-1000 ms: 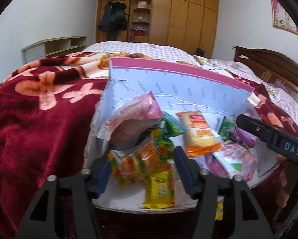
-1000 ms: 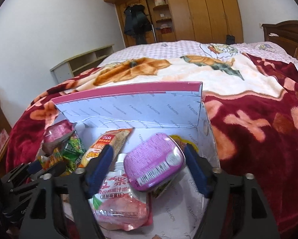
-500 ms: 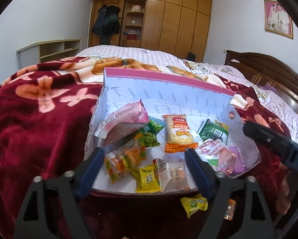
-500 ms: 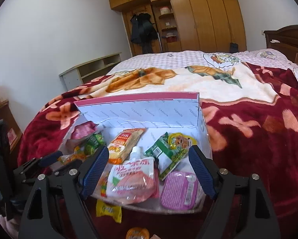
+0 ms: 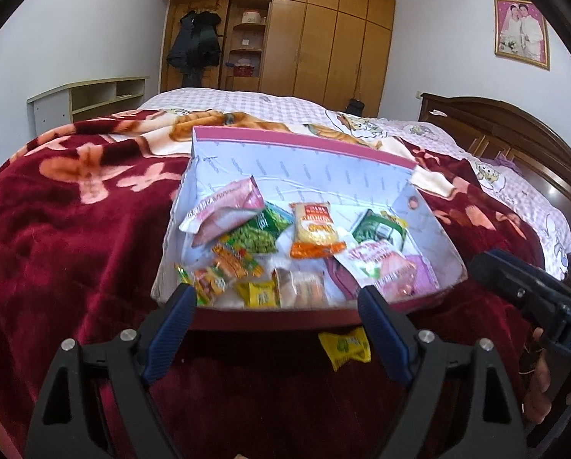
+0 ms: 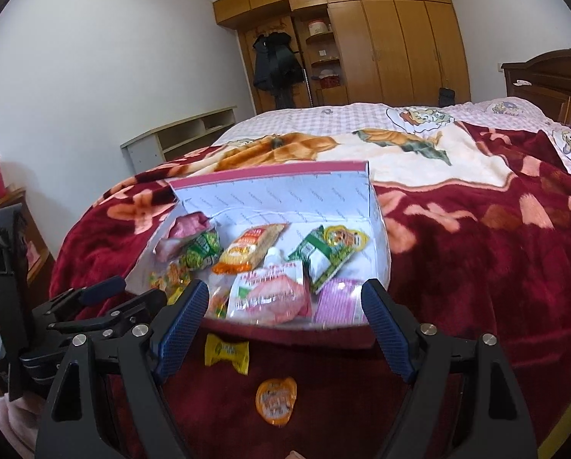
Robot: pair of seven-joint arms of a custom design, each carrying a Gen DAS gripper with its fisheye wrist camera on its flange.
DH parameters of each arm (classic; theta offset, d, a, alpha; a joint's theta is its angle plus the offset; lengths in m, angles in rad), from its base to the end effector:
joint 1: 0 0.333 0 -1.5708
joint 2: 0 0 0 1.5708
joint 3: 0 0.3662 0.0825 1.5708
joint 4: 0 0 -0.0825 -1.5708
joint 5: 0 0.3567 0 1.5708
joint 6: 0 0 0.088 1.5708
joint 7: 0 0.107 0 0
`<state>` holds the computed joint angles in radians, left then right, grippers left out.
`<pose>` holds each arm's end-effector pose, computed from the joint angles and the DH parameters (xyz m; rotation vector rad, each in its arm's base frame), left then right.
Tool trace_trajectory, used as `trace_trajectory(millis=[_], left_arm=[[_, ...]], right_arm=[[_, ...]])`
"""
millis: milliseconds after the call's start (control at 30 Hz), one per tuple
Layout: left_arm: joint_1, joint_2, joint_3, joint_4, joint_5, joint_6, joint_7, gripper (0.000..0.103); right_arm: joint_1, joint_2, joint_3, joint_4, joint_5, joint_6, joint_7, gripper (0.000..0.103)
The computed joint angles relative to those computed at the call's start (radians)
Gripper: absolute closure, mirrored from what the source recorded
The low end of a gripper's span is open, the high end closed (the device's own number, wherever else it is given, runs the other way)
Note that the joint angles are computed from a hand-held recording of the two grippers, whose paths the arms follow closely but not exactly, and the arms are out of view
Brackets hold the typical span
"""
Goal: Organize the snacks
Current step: 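Withdraw both tools from the box toward the remaining sweets, then grasp the orange jelly cup with the right tool while the left tool grasps the yellow candy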
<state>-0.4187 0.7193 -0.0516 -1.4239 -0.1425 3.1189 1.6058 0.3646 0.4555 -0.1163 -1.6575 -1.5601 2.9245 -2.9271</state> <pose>0.7115 -0.3326 0.4425 -1.4223 1.9985 -1.1637 0.6482 0.2437 0.4475 -1.5267 1.6210 -0.9098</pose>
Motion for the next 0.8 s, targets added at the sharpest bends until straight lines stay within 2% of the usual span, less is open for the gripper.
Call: trace_trajectory(millis=[233,400,667,800], left_arm=[[-0.022,-0.046,0.03,-0.091,0.009,0.007,-0.012,0.014],[-0.027,-0.05,0.035,-0.115,0.02,-0.004,-0.014,0.014],[-0.028,-0.036,0.039,-0.115,0.031,-0.03,-0.038,0.014],[-0.031,-0.03,0.045,-0.115,0.039,-0.04,-0.05,0.014]], right_arm=[[-0.006,-0.03,0.018,-0.063,-0.083,-0.011,0.103,0.019],[-0.024,-0.025,0.044,-0.088,-0.07,-0.016,0.101,0.019],[-0.017,0.008,0.037,-0.106,0.043,-0.012,0.005,0.043],[-0.004,0.03,0.018,-0.099,0.083,0.006,-0.022,0.046]])
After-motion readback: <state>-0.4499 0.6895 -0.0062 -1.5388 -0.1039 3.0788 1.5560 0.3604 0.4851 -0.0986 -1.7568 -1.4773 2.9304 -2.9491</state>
